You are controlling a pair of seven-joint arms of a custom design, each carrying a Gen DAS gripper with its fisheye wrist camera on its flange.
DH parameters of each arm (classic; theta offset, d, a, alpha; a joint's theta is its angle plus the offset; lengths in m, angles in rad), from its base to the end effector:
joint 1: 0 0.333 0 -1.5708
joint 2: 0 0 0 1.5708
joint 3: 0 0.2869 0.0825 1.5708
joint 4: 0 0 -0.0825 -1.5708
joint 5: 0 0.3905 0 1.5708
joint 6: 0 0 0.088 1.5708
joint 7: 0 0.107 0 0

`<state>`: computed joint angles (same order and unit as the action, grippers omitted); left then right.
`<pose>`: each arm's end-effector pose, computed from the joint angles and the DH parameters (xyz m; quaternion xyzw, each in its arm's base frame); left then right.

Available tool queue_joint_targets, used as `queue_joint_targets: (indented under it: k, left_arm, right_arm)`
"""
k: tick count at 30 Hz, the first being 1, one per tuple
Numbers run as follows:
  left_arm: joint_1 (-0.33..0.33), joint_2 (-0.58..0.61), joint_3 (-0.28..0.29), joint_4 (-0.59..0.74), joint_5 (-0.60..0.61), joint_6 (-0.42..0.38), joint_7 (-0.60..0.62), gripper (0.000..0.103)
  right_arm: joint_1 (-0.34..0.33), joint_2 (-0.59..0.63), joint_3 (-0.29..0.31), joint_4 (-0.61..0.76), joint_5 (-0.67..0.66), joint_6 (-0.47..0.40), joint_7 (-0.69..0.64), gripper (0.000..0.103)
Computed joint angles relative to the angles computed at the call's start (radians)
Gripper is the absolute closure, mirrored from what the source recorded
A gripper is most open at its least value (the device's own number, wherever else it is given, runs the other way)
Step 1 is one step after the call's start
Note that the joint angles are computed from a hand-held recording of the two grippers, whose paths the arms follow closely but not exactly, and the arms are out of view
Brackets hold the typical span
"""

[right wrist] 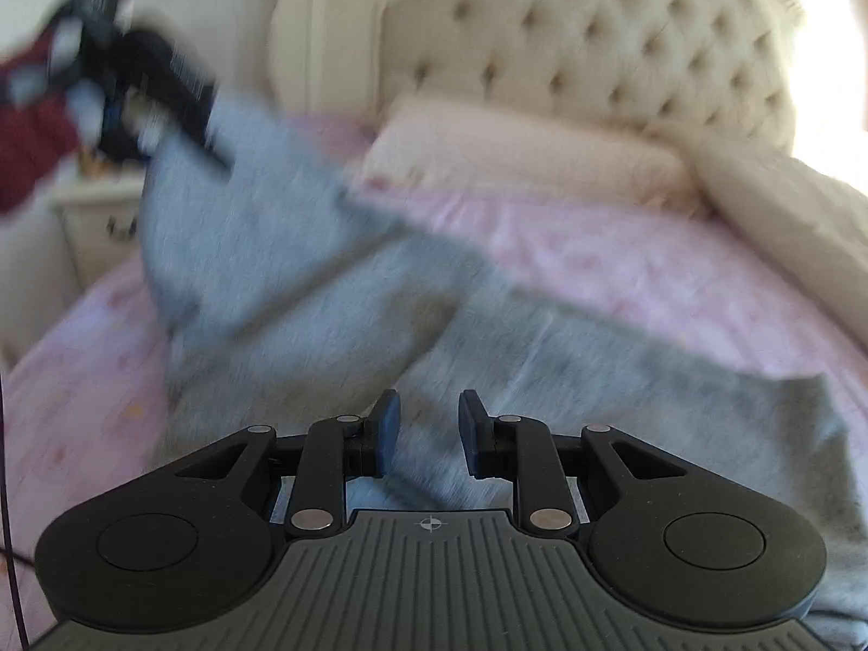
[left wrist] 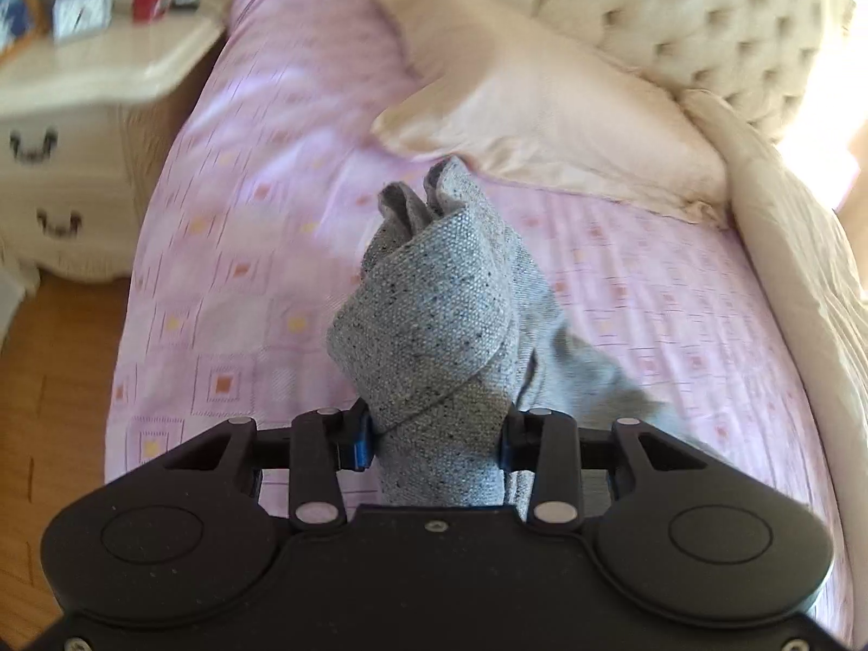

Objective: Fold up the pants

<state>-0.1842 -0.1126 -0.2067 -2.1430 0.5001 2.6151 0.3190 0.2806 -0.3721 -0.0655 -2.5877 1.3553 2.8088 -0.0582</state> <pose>0.5200 -0.2288 0.4833 -0.8086 0.4830 -0.2827 0.1814 0.4442 0.0495 0.3902 -0.8041 0.4022 -0.1902 0.3943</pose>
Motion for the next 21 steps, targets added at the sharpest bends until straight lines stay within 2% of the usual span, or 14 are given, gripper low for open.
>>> queue_joint_targets:
  k: [1,2,3,5,6,10,14,16,21]
  left_arm:
    - [-0.006,-0.001,-0.011,0.023,0.018,-0.029,0.0,0.056]
    - [-0.013,0.001,-0.023,0.05,0.037,-0.062,0.004,0.056]
    - [-0.023,0.006,-0.034,0.078,0.055,-0.097,0.011,0.056]
    - [-0.044,0.018,-0.053,0.133,0.085,-0.153,0.019,0.056]
    - [-0.056,0.028,-0.062,0.163,0.099,-0.181,0.022,0.057]
    - [-0.118,0.108,-0.098,0.318,0.172,-0.304,0.031,0.057]
    - [-0.209,0.243,-0.114,0.506,0.259,-0.385,0.05,0.057]
    - [-0.262,0.328,-0.111,0.606,0.28,-0.398,0.079,0.057]
    - [-0.396,0.615,-0.095,0.927,0.261,-0.456,0.227,0.053]
  right_arm:
    - [0.004,-0.017,-0.004,-0.014,-0.084,0.002,0.06,0.08]
    - [0.042,-0.026,-0.041,-0.017,-0.098,0.007,0.051,0.08]
    - [0.044,-0.022,-0.047,-0.01,-0.043,-0.008,0.004,0.08]
    - [-0.017,-0.036,-0.027,0.005,-0.022,-0.084,0.045,0.08]
    - [-0.022,-0.044,-0.043,0.01,0.001,-0.102,0.053,0.08]
    - [-0.062,-0.037,-0.05,0.041,0.009,-0.074,0.101,0.08]
    - [-0.116,-0.012,-0.062,0.071,-0.047,-0.042,0.22,0.08]
    - [-0.141,0.009,-0.074,0.092,-0.063,-0.032,0.278,0.08]
    - [-0.215,0.083,-0.095,0.15,-0.124,-0.017,0.445,0.08]
